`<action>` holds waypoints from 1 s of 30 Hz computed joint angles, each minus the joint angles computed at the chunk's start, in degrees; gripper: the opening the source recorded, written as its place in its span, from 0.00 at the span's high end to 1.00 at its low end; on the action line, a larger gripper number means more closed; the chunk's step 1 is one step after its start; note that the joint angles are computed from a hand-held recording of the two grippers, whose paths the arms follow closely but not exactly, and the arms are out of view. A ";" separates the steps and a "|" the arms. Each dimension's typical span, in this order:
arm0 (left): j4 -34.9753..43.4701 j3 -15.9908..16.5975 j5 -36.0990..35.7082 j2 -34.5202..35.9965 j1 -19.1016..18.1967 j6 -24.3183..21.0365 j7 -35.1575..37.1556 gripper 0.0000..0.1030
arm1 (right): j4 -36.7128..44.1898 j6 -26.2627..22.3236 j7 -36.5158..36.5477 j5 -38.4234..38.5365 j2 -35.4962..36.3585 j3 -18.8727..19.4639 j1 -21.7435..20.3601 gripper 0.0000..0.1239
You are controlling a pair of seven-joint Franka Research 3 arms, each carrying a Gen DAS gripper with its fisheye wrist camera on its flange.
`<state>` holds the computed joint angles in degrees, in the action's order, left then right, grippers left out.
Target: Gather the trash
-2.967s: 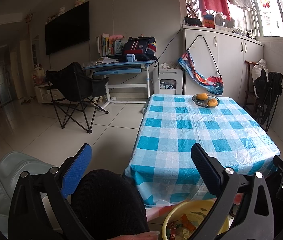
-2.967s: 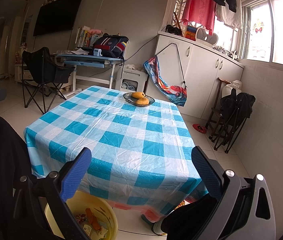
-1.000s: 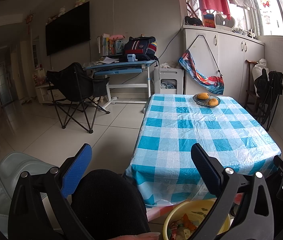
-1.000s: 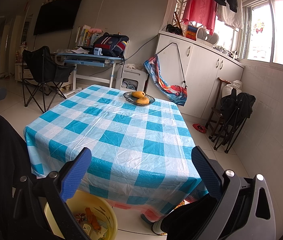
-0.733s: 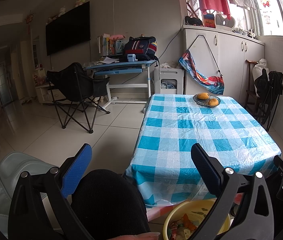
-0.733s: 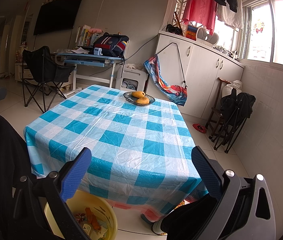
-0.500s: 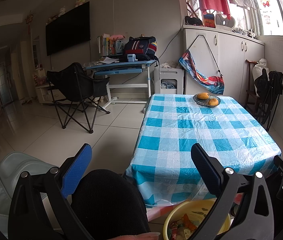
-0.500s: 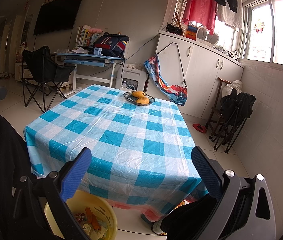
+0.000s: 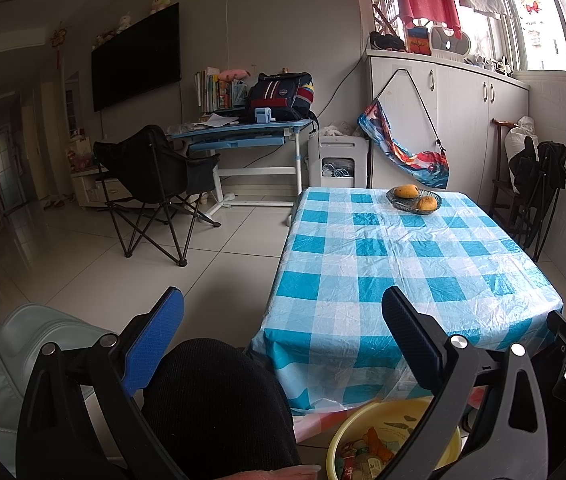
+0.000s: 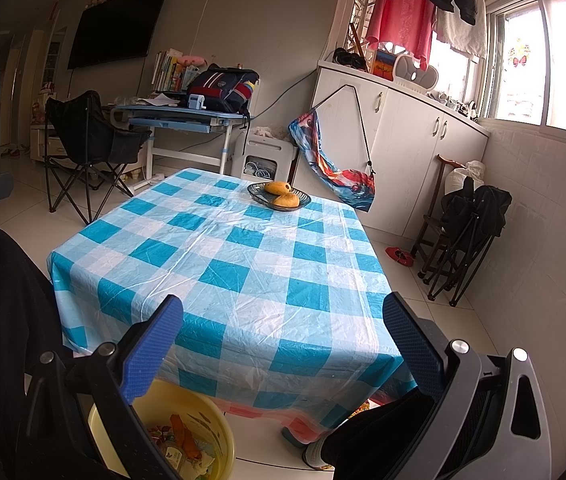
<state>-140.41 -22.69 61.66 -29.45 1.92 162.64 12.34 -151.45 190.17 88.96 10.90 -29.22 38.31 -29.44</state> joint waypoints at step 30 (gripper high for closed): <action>-2.66 4.13 -21.20 -2.96 -6.65 -7.78 20.22 0.07 | 2.34 -21.68 2.78 -7.78 -6.60 -22.19 22.99 0.23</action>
<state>-143.07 -18.55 40.45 -32.41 -4.72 154.86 32.56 -149.11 168.50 91.75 3.12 -35.82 16.12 -6.45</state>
